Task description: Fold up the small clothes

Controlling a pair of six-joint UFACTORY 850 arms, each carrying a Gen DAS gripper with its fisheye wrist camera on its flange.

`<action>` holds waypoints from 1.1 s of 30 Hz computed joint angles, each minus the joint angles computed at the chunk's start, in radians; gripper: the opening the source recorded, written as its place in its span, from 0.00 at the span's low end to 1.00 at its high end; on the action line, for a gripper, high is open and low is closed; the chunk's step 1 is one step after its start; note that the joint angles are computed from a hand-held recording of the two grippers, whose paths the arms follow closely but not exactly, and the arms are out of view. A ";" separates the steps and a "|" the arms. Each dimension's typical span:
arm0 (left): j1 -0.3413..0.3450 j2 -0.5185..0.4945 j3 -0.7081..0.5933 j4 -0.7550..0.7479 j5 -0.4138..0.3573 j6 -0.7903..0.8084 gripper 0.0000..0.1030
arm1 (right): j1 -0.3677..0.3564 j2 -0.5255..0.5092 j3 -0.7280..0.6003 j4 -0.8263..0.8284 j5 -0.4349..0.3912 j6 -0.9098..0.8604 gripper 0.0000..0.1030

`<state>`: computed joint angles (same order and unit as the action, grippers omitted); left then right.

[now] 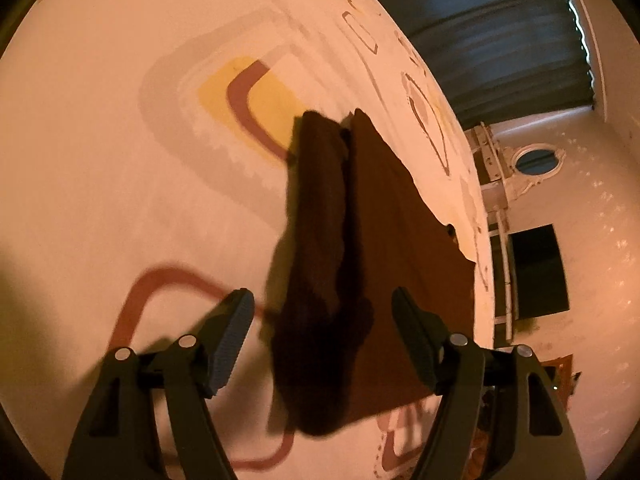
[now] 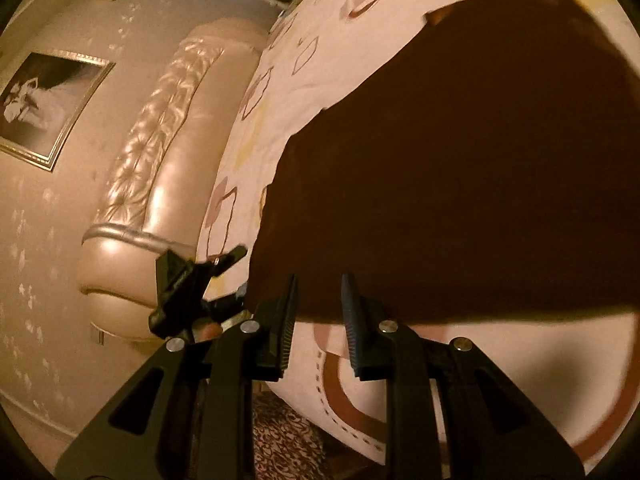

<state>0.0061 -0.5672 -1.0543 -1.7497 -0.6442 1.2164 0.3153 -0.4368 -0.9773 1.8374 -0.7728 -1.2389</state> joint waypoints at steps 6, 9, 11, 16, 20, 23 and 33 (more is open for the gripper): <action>-0.008 -0.045 -0.065 0.014 0.012 -0.032 0.75 | 0.038 -0.106 -0.058 -0.088 0.029 0.104 0.23; -0.010 -0.057 -0.085 0.023 0.014 -0.039 0.78 | 0.024 -0.117 -0.042 -0.037 -0.008 0.064 0.14; -0.012 -0.069 -0.103 0.035 0.018 -0.057 0.79 | 0.017 -0.120 -0.032 -0.030 -0.022 0.064 0.10; -0.022 -0.080 -0.140 0.083 0.050 -0.114 0.81 | 0.039 -0.091 0.013 0.035 0.019 0.000 0.08; -0.038 -0.087 -0.161 0.109 0.080 -0.129 0.80 | 0.030 -0.089 0.026 0.046 0.014 -0.019 0.08; -0.053 -0.098 -0.182 0.166 0.081 -0.171 0.61 | 0.031 -0.087 0.035 0.061 0.012 -0.033 0.08; -0.058 -0.144 -0.251 0.321 0.050 -0.350 0.10 | 0.042 -0.070 0.051 0.091 0.032 -0.060 0.08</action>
<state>-0.0522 -0.7109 -1.3057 -1.4285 -0.5941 0.8663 0.3575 -0.5064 -0.9266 1.9282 -0.7405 -1.2990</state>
